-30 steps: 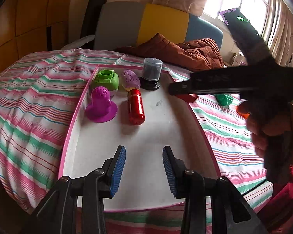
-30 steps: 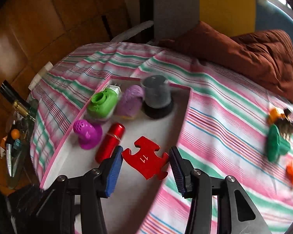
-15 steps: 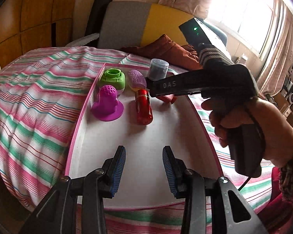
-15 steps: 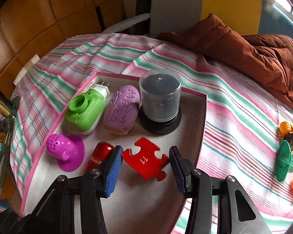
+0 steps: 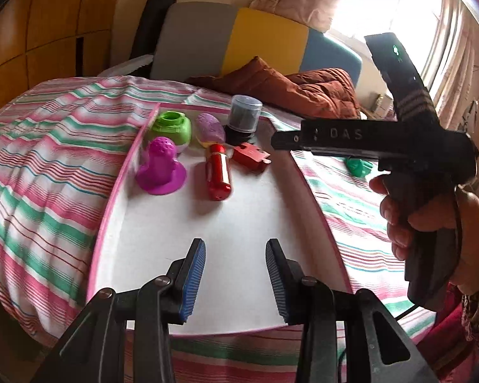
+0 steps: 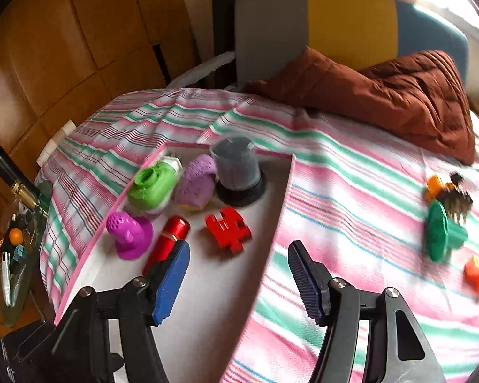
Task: Organize rigid objects
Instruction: 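Carry the red puzzle piece into the tray beside the cylinder, open right tool, then move the right tool to the orange cube cluster and grasp it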
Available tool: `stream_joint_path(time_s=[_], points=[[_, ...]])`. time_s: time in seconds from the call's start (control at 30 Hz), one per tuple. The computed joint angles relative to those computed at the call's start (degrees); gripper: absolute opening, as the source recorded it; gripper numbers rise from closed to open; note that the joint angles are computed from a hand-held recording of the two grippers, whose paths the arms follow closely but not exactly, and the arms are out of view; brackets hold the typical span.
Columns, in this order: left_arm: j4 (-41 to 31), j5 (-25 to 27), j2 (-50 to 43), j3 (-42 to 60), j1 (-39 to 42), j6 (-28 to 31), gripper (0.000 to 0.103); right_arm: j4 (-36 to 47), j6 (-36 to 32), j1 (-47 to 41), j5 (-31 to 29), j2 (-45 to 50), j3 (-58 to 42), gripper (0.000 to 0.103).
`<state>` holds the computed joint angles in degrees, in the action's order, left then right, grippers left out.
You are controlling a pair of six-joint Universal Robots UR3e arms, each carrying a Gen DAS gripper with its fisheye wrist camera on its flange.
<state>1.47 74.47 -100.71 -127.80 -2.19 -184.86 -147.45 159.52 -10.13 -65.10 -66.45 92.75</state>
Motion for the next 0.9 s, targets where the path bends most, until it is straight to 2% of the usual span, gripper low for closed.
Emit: stream_joint_path(time_s=[0.27,0.43,0.5,0.9], points=[[0.2,0.9,0.3,0.0,-2.1,0.7,0.039,-1.2,-4.0,-4.2,-1.1,-5.3,8.3,0.065],[0.5,1.3,0.1,0.1,-2.8,0.4,0.039,-2.3,-6.8,-6.1,-5.3,-7.7,13.0,0.065],[0.7,1.5,0.1,-0.1,-3.2,0.4,0.039,-2.2,-7.1,-6.9,-7.4,-8.3,14.0,0.065],[-0.9,1.6,1.3,0.9,-8.5,2.9,0.039,0.4,-12.0,-17.2,-9.2,-10.2,16.5,0.065]])
